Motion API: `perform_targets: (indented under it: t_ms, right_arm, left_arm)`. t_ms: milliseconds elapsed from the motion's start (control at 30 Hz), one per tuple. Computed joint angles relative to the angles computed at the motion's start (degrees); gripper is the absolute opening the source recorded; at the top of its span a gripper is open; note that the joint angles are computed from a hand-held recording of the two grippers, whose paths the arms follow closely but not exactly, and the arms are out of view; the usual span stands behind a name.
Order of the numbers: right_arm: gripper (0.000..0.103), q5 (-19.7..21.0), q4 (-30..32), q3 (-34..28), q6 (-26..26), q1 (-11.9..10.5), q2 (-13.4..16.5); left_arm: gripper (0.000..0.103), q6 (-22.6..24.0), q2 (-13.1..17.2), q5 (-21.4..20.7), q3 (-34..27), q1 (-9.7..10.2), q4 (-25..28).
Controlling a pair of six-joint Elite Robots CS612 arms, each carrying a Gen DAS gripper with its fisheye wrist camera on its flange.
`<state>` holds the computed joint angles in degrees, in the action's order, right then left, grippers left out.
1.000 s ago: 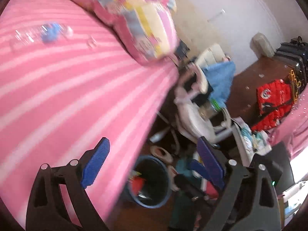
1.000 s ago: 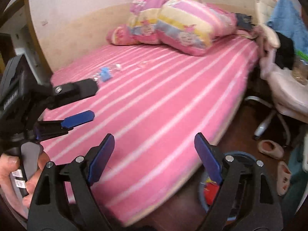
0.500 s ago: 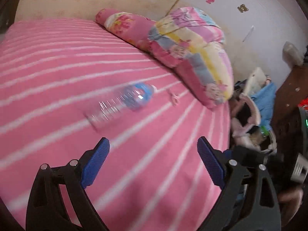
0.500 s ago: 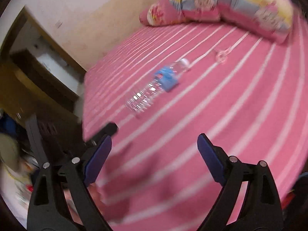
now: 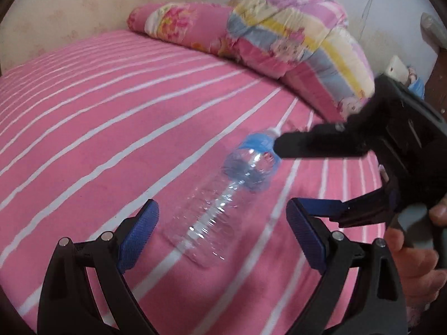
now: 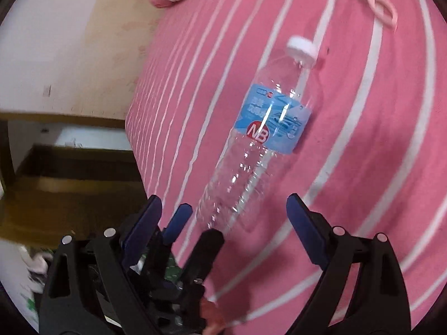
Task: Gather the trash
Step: 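Grasp the clear NB water bottle with the left tool, then carry the water bottle over the blue bin and open the left tool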
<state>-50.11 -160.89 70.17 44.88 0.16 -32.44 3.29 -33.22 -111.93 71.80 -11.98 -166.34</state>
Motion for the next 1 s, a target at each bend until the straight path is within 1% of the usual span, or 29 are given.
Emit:
perform_targets:
  t_ms: [33,67,133,233,267,300,333,367,433,500,600,633,667,733,767,833,867,933,1000]
  right_arm:
    - [0.09,0.54,1.1,-1.15,0.56,-0.03,0.69]
    - [0.09,1.15,2.52,-2.62,0.96,-0.09,1.57]
    - [0.09,1.29,4.88,-5.49,1.99,-0.13,3.21]
    - [0.089,0.87,8.36,-9.53,2.99,-0.13,5.54]
    - [0.082,0.55,9.65,-10.61,2.76,-0.09,6.08]
    - [0.066,-0.34,11.88,-11.77,1.89,0.06,6.5]
    - [0.063,-1.07,13.06,-12.11,0.9,0.23,6.55]
    - [0.06,-1.36,12.67,-12.26,-0.01,0.29,6.7]
    - [0.059,-1.51,11.07,-11.2,-0.22,0.25,6.3]
    - [0.059,-1.52,9.21,-9.49,-0.29,0.13,5.53]
    - [0.059,-1.83,5.21,-5.32,-0.49,-0.05,3.43]
    - [0.059,-1.89,4.19,-4.46,-0.48,-0.12,2.93]
    - [0.059,-1.84,2.34,-2.36,-0.66,-0.28,1.71]
    - [0.059,-1.7,1.04,-1.39,-0.75,-0.3,1.08]
    - [0.059,-1.43,-0.33,0.75,-0.82,-0.44,-0.19]
    - [0.059,-0.79,-1.41,2.3,-1.44,-0.83,-0.94]
    - [0.059,-0.27,-3.0,4.62,-1.43,-0.97,-2.2]
    - [0.059,0.0,-5.12,7.27,-0.87,-1.05,-3.55]
    - [0.059,-0.31,-8.68,11.41,-0.05,-1.21,-5.64]
  left_arm:
    - [0.09,1.37,0.47,-0.53,-1.08,0.13,2.92]
    - [0.09,2.05,0.91,-0.2,-1.99,0.15,4.92]
    - [0.09,3.02,1.67,-0.79,-3.39,0.37,7.24]
    - [0.089,3.51,3.07,-3.88,-5.7,0.93,9.57]
    - [0.086,3.56,3.62,-5.56,-6.62,1.13,11.04]
    - [0.072,3.65,4.05,-6.64,-7.35,1.24,12.42]
    - [0.07,4.39,4.5,-7.78,-8.35,1.29,15.67]
    - [0.067,4.67,4.66,-8.21,-8.6,1.26,16.64]
    - [0.065,6.04,4.24,-8.03,-7.84,1.12,16.84]
    - [0.064,7.13,3.83,-8.78,-7.38,1.11,17.68]
    - [0.064,7.83,2.36,-9.44,-4.7,0.9,16.03]
    - [0.064,8.06,1.65,-9.64,-3.35,0.8,14.95]
    - [0.064,8.38,0.85,-9.61,-1.86,0.66,13.7]
    - [0.064,8.98,-0.69,-9.42,1.03,0.43,11.29]
    - [0.064,9.14,-1.56,-9.36,2.69,0.29,10.08]
    - [0.064,9.43,-3.67,-8.5,6.68,-0.04,7.09]
    - [0.064,9.63,-4.31,-8.13,7.91,-0.19,6.12]
    - [0.064,10.23,-6.09,-7.71,11.18,-0.57,4.05]
    - [0.064,11.1,-7.6,-7.97,14.08,-0.97,2.36]
